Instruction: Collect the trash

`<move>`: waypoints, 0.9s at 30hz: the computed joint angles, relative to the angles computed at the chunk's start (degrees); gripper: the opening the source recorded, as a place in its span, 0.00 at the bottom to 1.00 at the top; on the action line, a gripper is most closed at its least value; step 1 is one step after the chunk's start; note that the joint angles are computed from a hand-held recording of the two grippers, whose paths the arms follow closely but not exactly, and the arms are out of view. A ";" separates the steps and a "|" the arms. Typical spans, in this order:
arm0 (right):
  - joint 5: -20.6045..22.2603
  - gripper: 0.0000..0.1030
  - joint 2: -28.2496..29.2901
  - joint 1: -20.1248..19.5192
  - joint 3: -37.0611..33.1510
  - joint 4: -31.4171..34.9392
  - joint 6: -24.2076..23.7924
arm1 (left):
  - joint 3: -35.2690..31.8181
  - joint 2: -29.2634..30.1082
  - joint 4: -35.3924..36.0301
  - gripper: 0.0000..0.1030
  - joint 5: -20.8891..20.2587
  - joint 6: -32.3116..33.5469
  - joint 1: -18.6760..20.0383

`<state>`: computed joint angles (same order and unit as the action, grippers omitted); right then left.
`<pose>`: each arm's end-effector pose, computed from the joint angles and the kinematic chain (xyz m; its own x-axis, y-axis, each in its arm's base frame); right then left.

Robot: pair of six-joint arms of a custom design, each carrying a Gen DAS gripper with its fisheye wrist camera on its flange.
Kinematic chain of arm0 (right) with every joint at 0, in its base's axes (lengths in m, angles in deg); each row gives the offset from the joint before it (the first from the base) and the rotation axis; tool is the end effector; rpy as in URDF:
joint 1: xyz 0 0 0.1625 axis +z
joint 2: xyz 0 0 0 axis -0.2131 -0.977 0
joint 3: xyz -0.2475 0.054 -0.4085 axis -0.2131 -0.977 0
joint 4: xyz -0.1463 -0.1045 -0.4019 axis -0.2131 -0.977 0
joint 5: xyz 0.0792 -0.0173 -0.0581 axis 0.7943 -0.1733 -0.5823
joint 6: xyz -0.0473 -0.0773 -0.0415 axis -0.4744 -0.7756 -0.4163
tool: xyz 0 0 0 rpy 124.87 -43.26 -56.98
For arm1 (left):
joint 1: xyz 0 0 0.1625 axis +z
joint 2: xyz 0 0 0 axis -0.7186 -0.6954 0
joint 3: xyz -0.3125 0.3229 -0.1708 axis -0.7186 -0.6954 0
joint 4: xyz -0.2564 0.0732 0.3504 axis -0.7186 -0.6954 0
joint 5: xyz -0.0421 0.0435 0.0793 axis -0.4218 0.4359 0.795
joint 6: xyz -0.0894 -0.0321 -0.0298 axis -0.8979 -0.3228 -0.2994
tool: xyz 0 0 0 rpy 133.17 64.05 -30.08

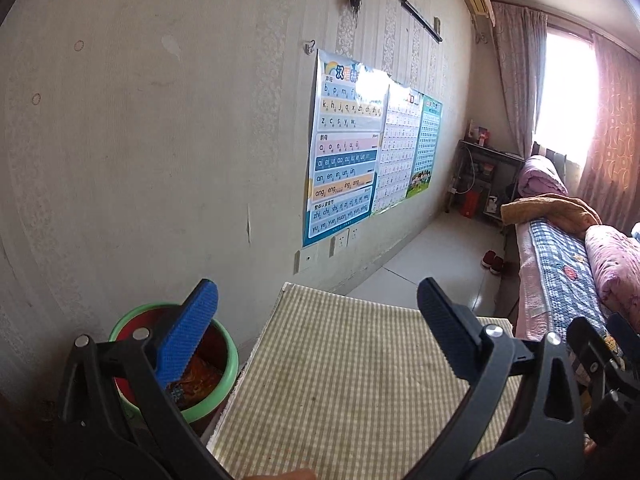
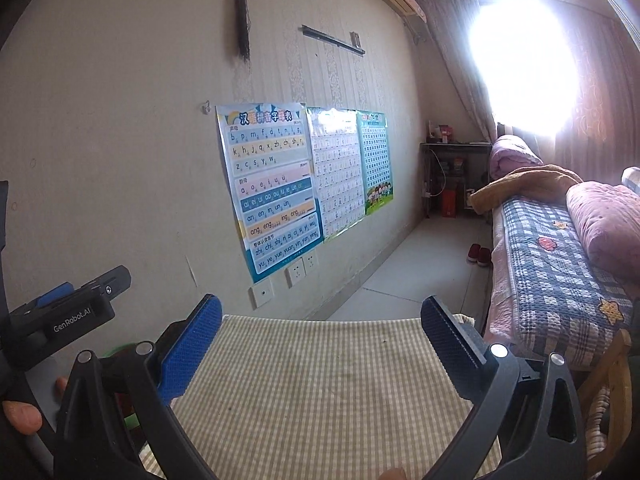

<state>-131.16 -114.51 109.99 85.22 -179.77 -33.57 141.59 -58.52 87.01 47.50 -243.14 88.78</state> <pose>0.2079 -0.6780 0.3192 -0.7854 -0.2180 0.5794 -0.6162 0.3648 -0.6980 -0.3855 -0.6685 0.1669 -0.7328 -0.2703 -0.6244 0.5133 0.3828 -0.7681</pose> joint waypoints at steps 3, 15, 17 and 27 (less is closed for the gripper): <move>0.07 0.94 -0.02 0.13 0.07 0.45 0.03 | -0.12 0.01 0.97 0.95 0.31 -0.93 -0.06; -0.14 0.94 -0.32 0.31 0.85 2.22 -0.35 | -1.19 0.39 4.16 0.95 0.50 -3.05 0.08; -0.10 0.94 -0.36 0.35 0.94 2.62 -0.36 | -0.69 0.30 3.88 0.95 0.28 -3.04 0.03; -0.24 0.94 -0.34 0.29 1.05 3.89 -0.16 | -1.31 0.77 5.92 0.95 0.15 -4.36 0.20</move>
